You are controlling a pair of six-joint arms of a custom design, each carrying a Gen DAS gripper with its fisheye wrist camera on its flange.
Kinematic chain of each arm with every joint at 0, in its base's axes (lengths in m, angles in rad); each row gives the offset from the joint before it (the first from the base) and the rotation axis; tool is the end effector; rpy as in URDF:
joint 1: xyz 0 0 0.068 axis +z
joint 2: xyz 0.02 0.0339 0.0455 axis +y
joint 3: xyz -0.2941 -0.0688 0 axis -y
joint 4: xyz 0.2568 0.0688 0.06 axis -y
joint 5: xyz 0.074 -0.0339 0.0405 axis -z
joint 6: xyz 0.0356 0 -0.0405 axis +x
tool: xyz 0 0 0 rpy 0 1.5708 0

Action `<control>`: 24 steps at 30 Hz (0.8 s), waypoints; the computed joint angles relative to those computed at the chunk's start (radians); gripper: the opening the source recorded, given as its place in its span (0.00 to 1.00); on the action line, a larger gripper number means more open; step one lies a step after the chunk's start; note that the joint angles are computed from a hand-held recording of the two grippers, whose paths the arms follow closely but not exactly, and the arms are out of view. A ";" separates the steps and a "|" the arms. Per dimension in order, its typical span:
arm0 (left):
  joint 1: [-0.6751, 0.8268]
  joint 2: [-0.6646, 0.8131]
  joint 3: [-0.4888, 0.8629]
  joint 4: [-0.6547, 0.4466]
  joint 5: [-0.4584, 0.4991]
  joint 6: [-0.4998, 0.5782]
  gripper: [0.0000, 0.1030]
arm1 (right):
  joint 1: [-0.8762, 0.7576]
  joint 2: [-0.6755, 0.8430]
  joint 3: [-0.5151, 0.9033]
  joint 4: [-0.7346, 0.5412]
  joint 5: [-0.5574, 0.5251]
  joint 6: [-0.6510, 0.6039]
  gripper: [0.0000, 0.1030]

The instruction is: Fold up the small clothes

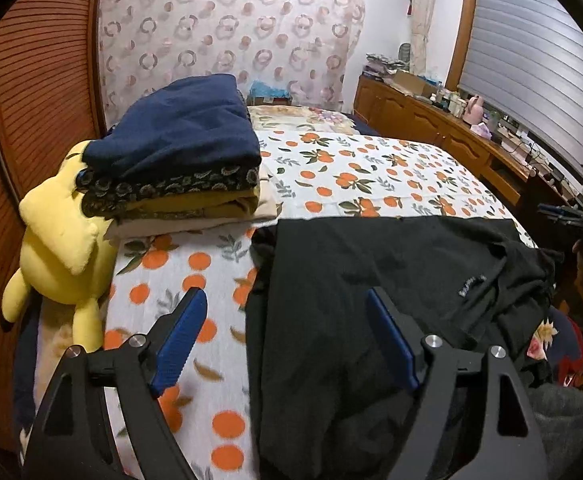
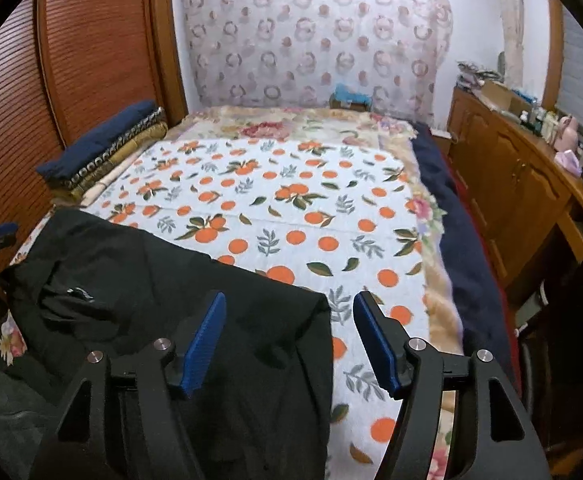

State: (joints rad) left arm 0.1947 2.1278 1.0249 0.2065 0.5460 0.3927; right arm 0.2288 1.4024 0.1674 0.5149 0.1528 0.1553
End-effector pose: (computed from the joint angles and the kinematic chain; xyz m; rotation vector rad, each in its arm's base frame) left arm 0.4059 0.0612 0.0794 0.4563 2.2881 -0.3866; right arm 0.1902 0.0387 0.1088 -0.0048 2.2809 0.0258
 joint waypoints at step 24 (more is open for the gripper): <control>-0.089 0.270 0.457 -0.311 -0.076 -0.037 0.48 | -0.161 0.363 0.231 -0.012 -0.182 -0.052 0.66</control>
